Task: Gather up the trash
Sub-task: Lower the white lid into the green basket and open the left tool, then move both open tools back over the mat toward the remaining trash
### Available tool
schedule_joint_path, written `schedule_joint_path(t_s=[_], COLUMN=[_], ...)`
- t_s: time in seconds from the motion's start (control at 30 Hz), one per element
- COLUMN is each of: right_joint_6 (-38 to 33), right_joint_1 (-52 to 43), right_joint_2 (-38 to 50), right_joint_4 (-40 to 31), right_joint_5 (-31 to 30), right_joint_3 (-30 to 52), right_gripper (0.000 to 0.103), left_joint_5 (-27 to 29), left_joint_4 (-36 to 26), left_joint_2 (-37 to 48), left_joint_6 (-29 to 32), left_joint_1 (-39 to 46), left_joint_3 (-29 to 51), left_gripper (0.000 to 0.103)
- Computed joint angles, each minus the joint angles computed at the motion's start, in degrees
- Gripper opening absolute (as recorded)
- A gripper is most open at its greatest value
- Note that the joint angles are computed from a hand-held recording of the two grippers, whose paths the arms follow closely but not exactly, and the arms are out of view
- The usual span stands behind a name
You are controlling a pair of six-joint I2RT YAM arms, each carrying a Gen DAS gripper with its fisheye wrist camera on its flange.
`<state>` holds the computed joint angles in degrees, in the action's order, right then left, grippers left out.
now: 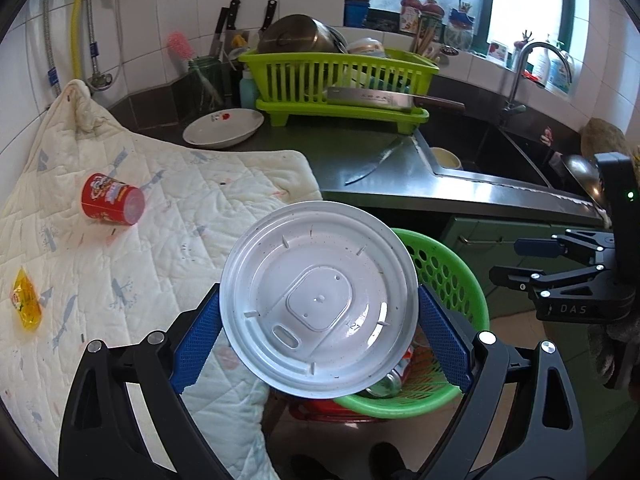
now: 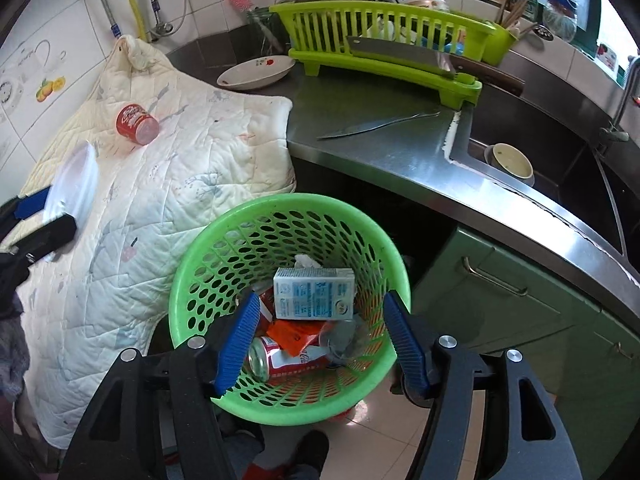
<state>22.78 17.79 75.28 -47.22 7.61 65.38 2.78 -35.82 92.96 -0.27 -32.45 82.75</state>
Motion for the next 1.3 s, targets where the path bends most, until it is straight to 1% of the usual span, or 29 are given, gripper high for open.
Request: schedule_joint_path(t_s=[0.17,0.3,0.57,0.9,1.3], right_joint_6=[-0.45,-0.47,-0.86,-0.52,-0.04], right_joint_1=[-1.11,-2.19,-4.29,-3.63,-1.74], right_joint_2=[-2.1,-3.98,-6.13,-6.19,-4.96], right_joint_4=[-0.62,-0.96,-1.21,-0.55,0.48], right_joint_5=[0.04,-0.07,-1.23,-1.56,-1.36], right_joint_3=[-0.59,-1.58,-3.2,-3.26,-2.47], right_gripper=[0.063,0.066,0.066,0.066,0.066], left_joint_5=[0.04,0.17,0.62,0.61,1.32], left_joint_4=[-0.17,-0.61,-1.51,-2.2,-0.45], left_joint_2=[2.9,5.29,8.12,8.05,5.57], left_joint_6=[-0.76,-1.82,-3.21,-3.69,-4.27], left_joint_1=[-2.01,-3.25,-5.01,-5.33,-4.24], left_joint_3=[1.48,3.13,5.37,5.87,3.68], left_gripper=[0.091,0.092,0.094,0.094,0.097])
